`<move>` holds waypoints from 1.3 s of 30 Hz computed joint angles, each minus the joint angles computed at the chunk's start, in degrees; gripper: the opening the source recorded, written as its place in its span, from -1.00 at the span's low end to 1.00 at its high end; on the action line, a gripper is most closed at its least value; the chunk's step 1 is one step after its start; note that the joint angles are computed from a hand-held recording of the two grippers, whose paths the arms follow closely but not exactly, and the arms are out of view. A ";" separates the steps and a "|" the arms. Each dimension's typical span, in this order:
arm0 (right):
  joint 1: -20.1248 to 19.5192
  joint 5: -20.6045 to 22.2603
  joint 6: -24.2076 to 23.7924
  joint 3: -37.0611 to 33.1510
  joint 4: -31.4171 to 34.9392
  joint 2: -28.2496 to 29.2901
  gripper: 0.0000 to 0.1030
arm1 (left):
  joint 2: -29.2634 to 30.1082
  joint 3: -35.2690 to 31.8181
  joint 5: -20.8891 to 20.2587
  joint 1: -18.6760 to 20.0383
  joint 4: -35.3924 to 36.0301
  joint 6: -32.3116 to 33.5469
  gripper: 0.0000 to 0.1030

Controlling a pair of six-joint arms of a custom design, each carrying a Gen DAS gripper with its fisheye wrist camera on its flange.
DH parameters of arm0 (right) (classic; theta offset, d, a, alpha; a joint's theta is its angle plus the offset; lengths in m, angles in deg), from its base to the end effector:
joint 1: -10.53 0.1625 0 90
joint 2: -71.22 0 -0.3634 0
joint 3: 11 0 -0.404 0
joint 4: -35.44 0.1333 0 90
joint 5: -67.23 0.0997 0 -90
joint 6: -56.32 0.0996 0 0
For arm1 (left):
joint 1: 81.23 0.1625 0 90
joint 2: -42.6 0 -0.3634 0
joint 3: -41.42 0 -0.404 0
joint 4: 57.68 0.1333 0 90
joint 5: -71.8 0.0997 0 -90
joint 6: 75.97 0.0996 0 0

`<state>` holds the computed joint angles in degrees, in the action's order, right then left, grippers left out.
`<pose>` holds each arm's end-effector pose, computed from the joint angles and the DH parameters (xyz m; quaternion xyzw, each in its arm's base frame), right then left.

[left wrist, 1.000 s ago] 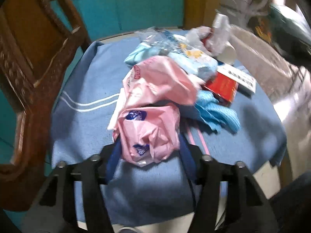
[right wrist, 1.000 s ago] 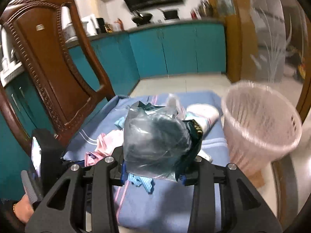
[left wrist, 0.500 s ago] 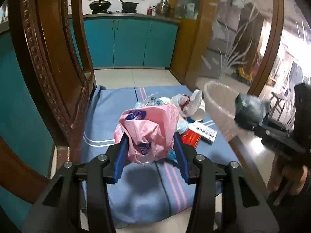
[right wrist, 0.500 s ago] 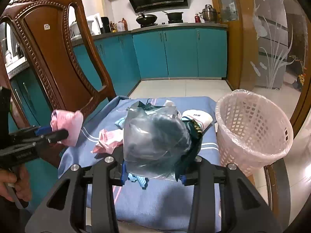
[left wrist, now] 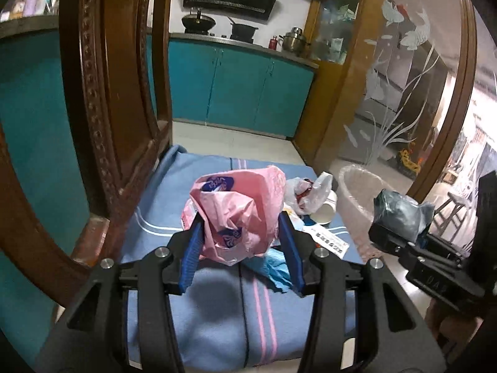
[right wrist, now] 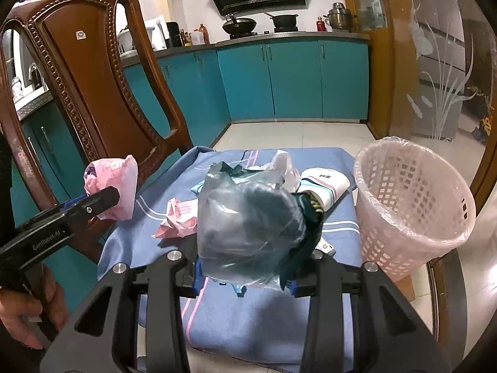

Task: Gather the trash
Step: 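Lift the clear plastic bag with the right gripper while the left gripper holds the pink bag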

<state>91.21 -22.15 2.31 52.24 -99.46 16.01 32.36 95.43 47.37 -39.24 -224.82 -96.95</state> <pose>0.0116 -0.7588 0.3847 0.3623 -0.8768 0.2718 0.1616 -0.4115 -0.6718 -0.0319 0.0370 0.8193 -0.4927 0.2908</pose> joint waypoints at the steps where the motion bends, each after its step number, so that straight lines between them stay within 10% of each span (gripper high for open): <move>1: 0.02 -0.05 0.18 -0.12 -0.06 0.10 -0.24 | -0.38 0.37 -0.61 0.13 1.19 -1.28 -0.06; 39: 0.12 -1.29 0.88 2.08 -3.91 -0.15 -0.24 | 1.64 -4.91 0.32 0.69 13.74 -5.78 -0.04</move>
<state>91.33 -23.44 3.19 54.31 -103.37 15.87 34.01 90.52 47.68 -38.55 -211.08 -102.73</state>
